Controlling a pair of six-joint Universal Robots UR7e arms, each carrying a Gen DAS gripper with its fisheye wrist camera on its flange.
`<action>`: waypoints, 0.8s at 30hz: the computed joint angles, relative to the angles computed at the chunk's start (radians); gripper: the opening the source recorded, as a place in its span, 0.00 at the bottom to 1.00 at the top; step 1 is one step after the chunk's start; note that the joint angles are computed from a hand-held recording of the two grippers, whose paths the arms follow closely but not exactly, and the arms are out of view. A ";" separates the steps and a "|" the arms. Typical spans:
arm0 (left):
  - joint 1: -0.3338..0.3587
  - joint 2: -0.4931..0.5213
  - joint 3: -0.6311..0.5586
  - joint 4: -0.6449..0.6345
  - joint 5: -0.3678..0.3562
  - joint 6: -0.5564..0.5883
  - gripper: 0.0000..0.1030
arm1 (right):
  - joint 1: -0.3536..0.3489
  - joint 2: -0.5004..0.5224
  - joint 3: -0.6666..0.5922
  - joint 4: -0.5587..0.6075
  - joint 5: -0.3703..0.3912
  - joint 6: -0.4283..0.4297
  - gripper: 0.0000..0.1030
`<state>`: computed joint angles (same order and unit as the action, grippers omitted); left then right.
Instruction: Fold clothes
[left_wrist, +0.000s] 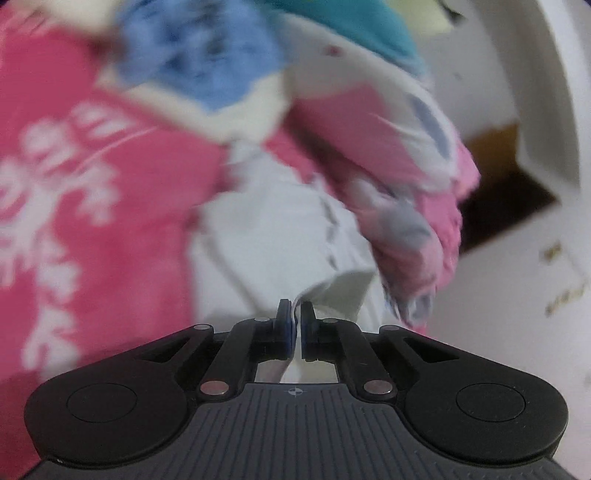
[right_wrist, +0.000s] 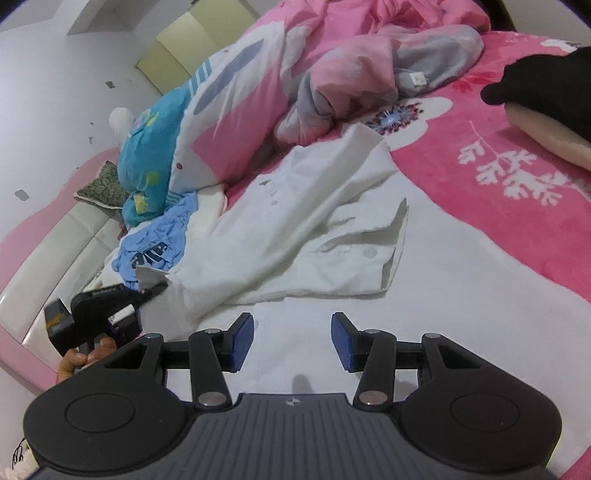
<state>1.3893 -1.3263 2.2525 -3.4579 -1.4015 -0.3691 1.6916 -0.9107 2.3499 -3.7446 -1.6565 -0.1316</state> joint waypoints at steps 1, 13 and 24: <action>0.012 0.000 0.003 -0.006 -0.001 -0.016 0.02 | 0.005 0.003 -0.004 0.007 -0.010 0.006 0.48; 0.032 -0.075 0.067 -0.102 0.029 0.052 0.15 | 0.072 0.052 -0.068 0.003 -0.113 -0.041 0.48; -0.248 -0.065 0.015 0.088 0.309 0.567 0.33 | 0.076 0.106 -0.312 0.145 -0.118 -0.271 0.32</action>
<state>1.1408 -1.3912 2.2676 -3.3702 -1.0926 0.1983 1.7672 -0.8046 2.0382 -3.5992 -1.7746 -0.4026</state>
